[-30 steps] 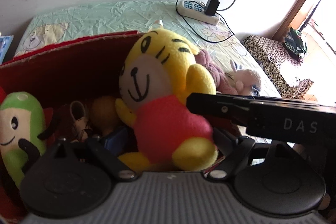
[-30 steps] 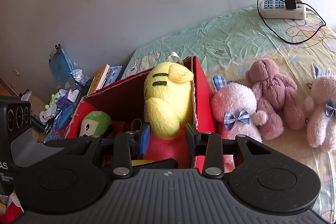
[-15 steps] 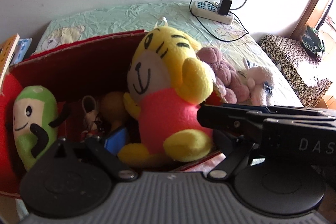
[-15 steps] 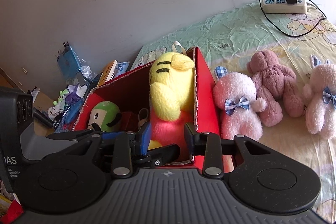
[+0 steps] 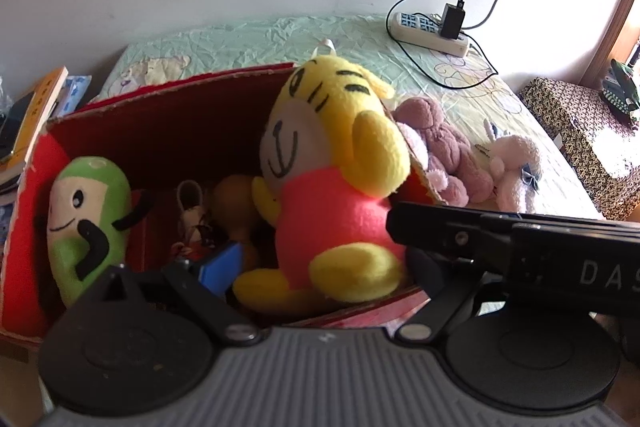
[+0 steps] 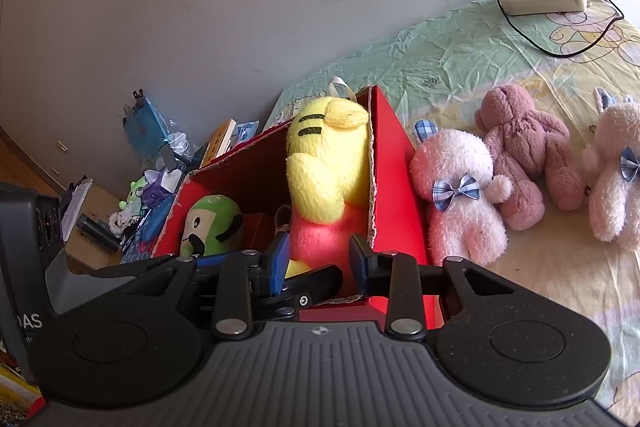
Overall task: Organize objects
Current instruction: 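Open the right gripper and withdraw it from the tiger plush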
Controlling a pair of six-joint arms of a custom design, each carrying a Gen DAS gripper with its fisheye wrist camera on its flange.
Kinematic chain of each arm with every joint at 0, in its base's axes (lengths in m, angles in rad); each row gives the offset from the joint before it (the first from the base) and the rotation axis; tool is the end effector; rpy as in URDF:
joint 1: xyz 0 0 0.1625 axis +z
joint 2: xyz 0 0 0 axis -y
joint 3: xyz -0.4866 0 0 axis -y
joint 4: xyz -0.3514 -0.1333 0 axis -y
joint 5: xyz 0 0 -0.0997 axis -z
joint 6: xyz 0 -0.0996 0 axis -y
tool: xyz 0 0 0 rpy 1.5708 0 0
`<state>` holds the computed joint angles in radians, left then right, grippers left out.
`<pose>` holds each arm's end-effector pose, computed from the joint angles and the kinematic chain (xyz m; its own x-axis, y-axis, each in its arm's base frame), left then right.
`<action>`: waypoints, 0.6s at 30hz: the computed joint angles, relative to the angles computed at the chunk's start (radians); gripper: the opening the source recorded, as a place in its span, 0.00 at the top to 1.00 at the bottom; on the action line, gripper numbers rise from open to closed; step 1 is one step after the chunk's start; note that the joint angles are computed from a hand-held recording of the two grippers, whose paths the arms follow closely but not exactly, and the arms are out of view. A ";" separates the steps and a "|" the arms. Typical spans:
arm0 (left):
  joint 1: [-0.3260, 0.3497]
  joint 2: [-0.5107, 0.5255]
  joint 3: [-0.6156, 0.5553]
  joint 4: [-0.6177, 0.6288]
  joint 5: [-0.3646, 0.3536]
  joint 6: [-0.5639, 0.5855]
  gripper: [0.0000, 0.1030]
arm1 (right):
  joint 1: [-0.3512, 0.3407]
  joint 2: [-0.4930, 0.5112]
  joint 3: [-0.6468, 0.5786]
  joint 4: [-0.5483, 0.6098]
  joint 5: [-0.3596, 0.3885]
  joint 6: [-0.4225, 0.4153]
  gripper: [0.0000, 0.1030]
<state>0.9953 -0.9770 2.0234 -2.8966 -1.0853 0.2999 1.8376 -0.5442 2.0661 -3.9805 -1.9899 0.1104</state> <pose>-0.1585 -0.5746 0.2044 -0.6212 0.5950 -0.5100 0.7397 0.6601 -0.1310 0.2390 -0.5225 0.0834 -0.9768 0.1303 0.1698 -0.0591 0.5981 -0.7993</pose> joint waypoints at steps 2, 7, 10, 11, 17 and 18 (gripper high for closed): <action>-0.007 0.002 0.012 -0.022 0.015 0.000 0.15 | 0.000 0.001 0.001 -0.003 0.000 -0.008 0.67; -0.013 0.004 0.021 -0.038 0.036 -0.028 0.15 | -0.006 -0.001 0.008 -0.014 0.017 -0.001 0.67; -0.017 0.005 0.034 -0.063 0.047 -0.036 0.15 | -0.008 -0.001 0.011 -0.018 0.023 -0.003 0.67; -0.021 0.006 0.040 -0.072 0.055 -0.040 0.15 | -0.009 -0.001 0.013 -0.021 0.026 -0.003 0.67; -0.042 0.015 0.074 -0.146 0.097 -0.025 0.15 | -0.023 -0.008 0.033 -0.037 0.069 -0.009 0.67; -0.046 0.016 0.078 -0.153 0.105 -0.031 0.15 | -0.027 -0.010 0.039 -0.041 0.082 -0.005 0.67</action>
<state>0.9496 -0.9609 2.1012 -3.0495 -0.9799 0.2689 1.8102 -0.5543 2.1050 -4.0218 -1.9076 0.1049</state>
